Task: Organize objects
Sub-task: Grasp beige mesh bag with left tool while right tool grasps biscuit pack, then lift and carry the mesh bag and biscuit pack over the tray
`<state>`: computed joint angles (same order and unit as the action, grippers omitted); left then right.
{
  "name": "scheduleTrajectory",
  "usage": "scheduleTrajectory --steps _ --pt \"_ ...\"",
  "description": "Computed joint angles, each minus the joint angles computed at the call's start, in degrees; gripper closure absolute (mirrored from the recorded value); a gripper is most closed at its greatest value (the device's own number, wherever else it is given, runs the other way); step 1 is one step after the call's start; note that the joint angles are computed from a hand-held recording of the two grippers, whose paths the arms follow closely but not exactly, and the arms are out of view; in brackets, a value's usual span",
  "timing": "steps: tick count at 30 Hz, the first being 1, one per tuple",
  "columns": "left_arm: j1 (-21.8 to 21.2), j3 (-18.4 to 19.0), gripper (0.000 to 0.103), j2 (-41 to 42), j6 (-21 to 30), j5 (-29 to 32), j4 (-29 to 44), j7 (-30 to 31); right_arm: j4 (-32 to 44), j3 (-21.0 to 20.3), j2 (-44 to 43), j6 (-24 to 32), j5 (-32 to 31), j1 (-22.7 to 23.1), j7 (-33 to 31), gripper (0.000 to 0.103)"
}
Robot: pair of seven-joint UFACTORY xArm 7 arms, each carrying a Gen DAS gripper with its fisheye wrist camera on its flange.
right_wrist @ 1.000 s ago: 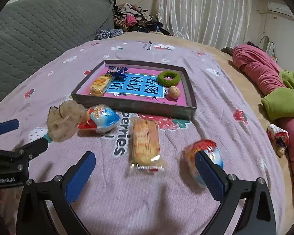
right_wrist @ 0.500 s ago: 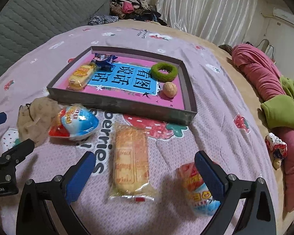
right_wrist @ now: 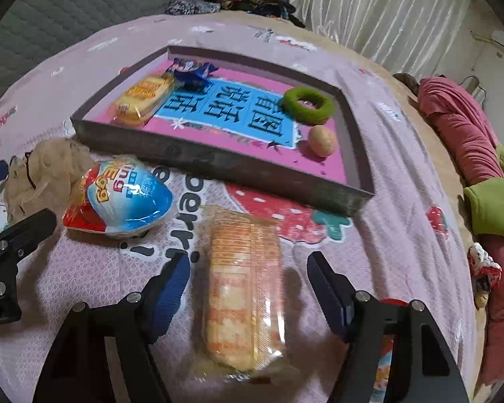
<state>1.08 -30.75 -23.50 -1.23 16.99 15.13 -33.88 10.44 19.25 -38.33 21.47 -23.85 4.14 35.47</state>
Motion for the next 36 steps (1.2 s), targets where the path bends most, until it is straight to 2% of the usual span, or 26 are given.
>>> scheduleTrajectory --steps 4,7,9,11,13,14,15,16,18,19,21,23,29,36 --pt "4.9 -4.4 0.003 2.6 -1.1 1.1 1.4 -1.0 0.5 -1.4 2.2 -0.7 0.7 0.4 -1.0 0.032" --pt "7.1 -5.9 0.013 4.4 -1.6 1.5 2.1 -1.2 0.8 -4.1 3.4 -1.9 2.6 1.7 -3.6 0.037" --pt "6.7 -4.9 0.037 5.8 -2.1 1.5 2.4 -0.7 1.2 -5.2 4.6 -2.6 3.8 2.3 -5.4 0.043" --pt "7.7 -5.8 0.048 6.1 -1.9 1.5 2.9 -0.6 1.4 -5.2 5.3 -3.7 4.7 2.4 -5.9 0.049" --pt "7.3 -5.2 0.063 6.0 -1.9 2.1 3.0 -0.7 1.4 -4.9 5.4 -4.5 5.4 2.5 -6.3 0.059" --pt "4.4 -2.2 0.076 6.6 -2.3 1.2 2.8 0.5 1.4 -4.5 5.6 -4.8 5.5 2.5 -6.3 0.061" --pt "1.4 0.8 0.083 7.3 -2.7 -0.6 2.6 2.3 1.3 -4.3 5.6 -5.3 5.7 2.6 -6.4 0.062" --pt "0.7 1.3 0.083 7.2 -2.5 -0.7 2.5 2.3 0.9 -4.1 5.3 -5.8 6.0 2.7 -6.2 0.062" --pt "3.4 -1.6 0.089 6.3 -3.3 -0.4 2.1 1.4 0.2 -5.7 4.7 -6.5 7.7 4.4 -7.4 0.063" --pt "3.0 -1.4 0.089 6.2 -3.4 -0.8 2.0 1.8 -0.2 -6.3 4.1 -6.7 8.6 5.0 -7.8 0.063" --pt "4.8 -4.0 0.090 5.3 -2.9 -1.1 1.9 1.5 -1.8 -8.0 2.0 -7.5 10.8 6.9 -9.0 0.063" --pt "5.0 -4.7 0.091 4.5 -2.2 -1.3 1.8 1.2 -2.9 -8.6 -0.2 -6.8 12.6 8.0 -9.7 0.063" --pt "0.7 -1.5 0.094 2.0 -0.5 -1.7 0.5 0.2 -5.6 -7.8 -6.0 -4.2 15.2 9.9 -10.0 0.063" --pt "-9.4 5.1 0.094 -4.3 2.2 -3.5 -3.5 -0.2 -8.9 -6.9 -16.1 1.3 17.4 14.0 -8.2 0.063"
